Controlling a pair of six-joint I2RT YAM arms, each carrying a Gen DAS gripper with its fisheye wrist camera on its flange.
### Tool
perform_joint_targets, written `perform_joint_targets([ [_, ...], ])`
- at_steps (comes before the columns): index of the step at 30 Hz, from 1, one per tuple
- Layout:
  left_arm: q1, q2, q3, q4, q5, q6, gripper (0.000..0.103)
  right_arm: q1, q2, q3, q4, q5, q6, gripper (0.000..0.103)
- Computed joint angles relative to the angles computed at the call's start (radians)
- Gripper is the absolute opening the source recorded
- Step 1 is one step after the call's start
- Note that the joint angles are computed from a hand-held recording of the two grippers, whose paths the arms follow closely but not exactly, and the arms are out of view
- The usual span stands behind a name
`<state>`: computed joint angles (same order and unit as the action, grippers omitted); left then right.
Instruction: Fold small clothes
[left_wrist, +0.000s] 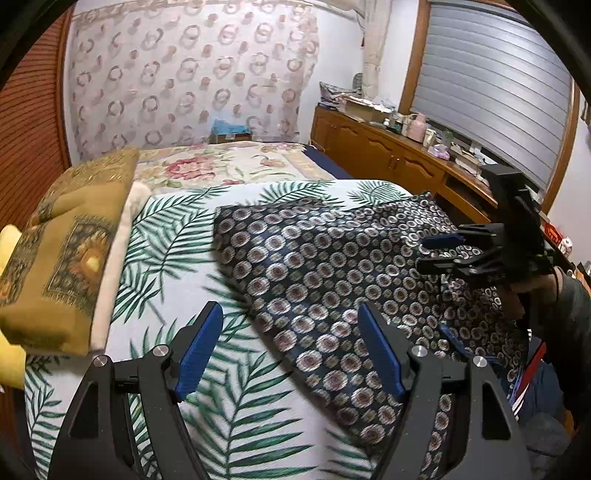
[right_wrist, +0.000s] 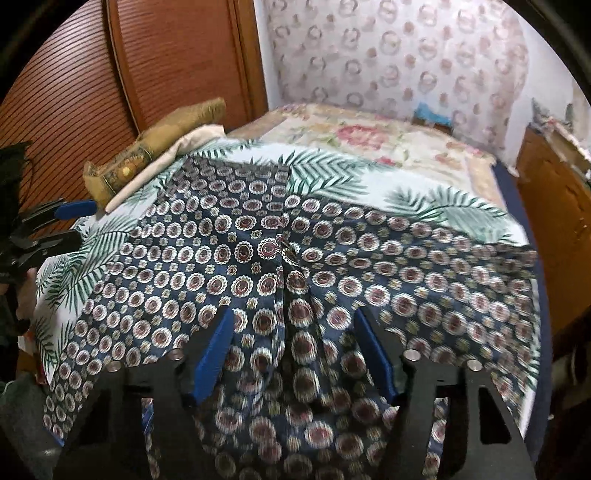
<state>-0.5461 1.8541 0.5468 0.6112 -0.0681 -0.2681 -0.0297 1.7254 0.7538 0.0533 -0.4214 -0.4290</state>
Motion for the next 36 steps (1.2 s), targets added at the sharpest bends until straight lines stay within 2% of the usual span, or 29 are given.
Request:
perform_joint_targets([
  [3, 0.018, 0.008, -0.025, 0.036, 0.012, -0.015, 0.076, 0.02, 0.078, 0.084, -0.044, 0.01, -0.002, 0.049],
  [4, 0.024, 0.011, -0.029, 0.042, 0.017, -0.018, 0.076, 0.02, 0.092, 0.1, -0.057, 0.0, -0.006, 0.042],
  [6, 0.03, 0.018, -0.039, 0.058, 0.021, -0.021, 0.076, 0.026, 0.102, 0.107, -0.057, -0.012, -0.015, 0.022],
  [7, 0.032, 0.022, -0.042, 0.065, 0.023, -0.022, 0.076, 0.029, 0.094, 0.095, -0.044, -0.019, -0.027, 0.007],
  [12, 0.031, 0.031, -0.038, 0.072, 0.03, -0.027, 0.076, 0.004, -0.004, -0.015, 0.02, -0.101, -0.053, 0.004],
  [17, 0.012, 0.034, -0.027, 0.07, 0.027, -0.023, 0.076, -0.111, -0.129, -0.136, 0.062, -0.184, -0.052, 0.004],
  [21, -0.006, 0.037, -0.008, 0.057, 0.027, -0.019, 0.076, -0.24, -0.217, -0.2, 0.039, -0.23, -0.102, 0.004],
  [27, -0.037, 0.056, 0.043, 0.022, 0.022, -0.006, 0.076, -0.434, -0.267, -0.245, -0.008, -0.242, -0.207, 0.004],
  [33, -0.063, 0.07, 0.09, -0.012, 0.018, 0.008, 0.076, -0.596, -0.306, -0.283, 0.009, -0.273, -0.231, 0.004],
  [36, -0.074, 0.085, 0.121, -0.029, 0.014, 0.018, 0.076, -0.599, -0.311, -0.311, 0.035, -0.222, -0.24, 0.004],
])
